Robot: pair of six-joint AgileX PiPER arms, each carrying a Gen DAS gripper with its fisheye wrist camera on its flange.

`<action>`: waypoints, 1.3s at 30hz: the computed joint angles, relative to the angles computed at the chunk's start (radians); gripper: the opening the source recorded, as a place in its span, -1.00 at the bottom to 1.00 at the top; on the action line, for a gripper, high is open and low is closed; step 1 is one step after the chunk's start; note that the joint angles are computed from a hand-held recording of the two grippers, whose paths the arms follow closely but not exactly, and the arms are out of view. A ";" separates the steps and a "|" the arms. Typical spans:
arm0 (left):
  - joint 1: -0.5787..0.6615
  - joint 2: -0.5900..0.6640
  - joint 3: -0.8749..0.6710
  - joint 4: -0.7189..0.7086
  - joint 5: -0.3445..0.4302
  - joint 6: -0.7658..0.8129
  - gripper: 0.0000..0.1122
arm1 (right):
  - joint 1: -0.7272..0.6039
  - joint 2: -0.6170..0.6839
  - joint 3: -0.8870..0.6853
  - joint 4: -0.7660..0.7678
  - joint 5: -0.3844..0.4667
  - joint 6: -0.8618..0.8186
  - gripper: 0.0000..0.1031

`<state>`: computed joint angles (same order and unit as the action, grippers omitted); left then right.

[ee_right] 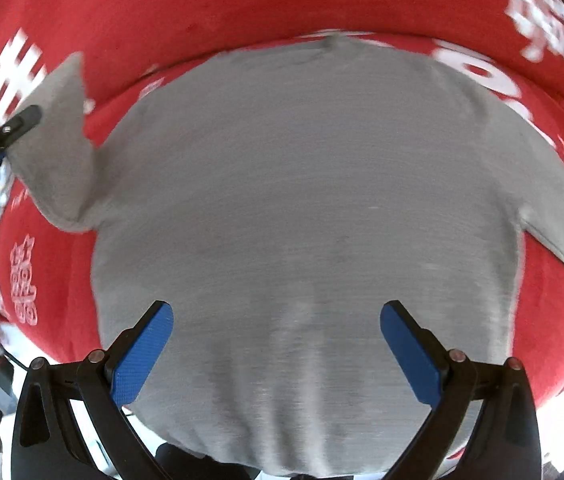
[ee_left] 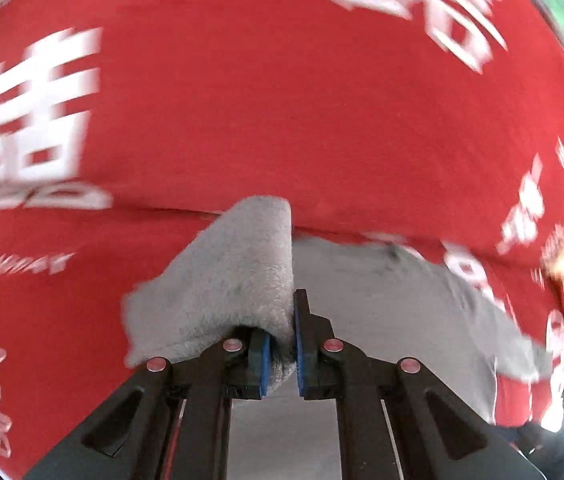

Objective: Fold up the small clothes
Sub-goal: 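Fold the held sleeve and side across the sweatshirt body with the left tool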

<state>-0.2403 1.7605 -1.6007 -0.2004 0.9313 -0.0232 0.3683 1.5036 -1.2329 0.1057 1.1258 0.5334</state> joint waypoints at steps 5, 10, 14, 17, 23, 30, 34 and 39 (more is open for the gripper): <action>-0.193 0.141 -0.057 0.105 0.054 -0.063 -0.80 | -0.180 -0.090 0.148 0.019 -0.023 -0.038 1.00; -0.211 0.210 -0.050 0.096 0.113 -0.088 -0.76 | -0.306 -0.112 0.241 0.054 -0.045 -0.093 1.00; -0.184 0.148 -0.040 0.103 0.154 -0.084 0.46 | -0.340 -0.095 0.225 0.078 -0.060 -0.141 1.00; -0.151 0.024 0.045 0.172 0.123 -0.091 0.56 | -0.305 -0.056 0.150 0.070 -0.066 -0.169 1.00; 0.039 -0.053 0.122 0.297 0.186 -0.188 0.56 | -0.108 0.123 -0.166 0.015 -0.084 -0.258 1.00; 0.181 -0.031 0.234 0.236 0.184 -0.138 0.56 | 0.176 0.419 -0.525 -0.237 -0.004 -0.365 1.00; 0.189 -0.047 0.258 0.219 0.157 -0.142 0.57 | 0.280 0.598 -0.679 -0.445 0.066 -0.387 1.00; 0.146 -0.042 0.269 0.247 0.135 -0.183 0.63 | 0.278 0.625 -0.678 -0.677 0.018 -0.119 0.87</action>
<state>-0.0945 1.7188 -1.3318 0.0464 1.0666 -0.2057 0.6467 2.1283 -1.9113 -0.5711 1.1436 0.4144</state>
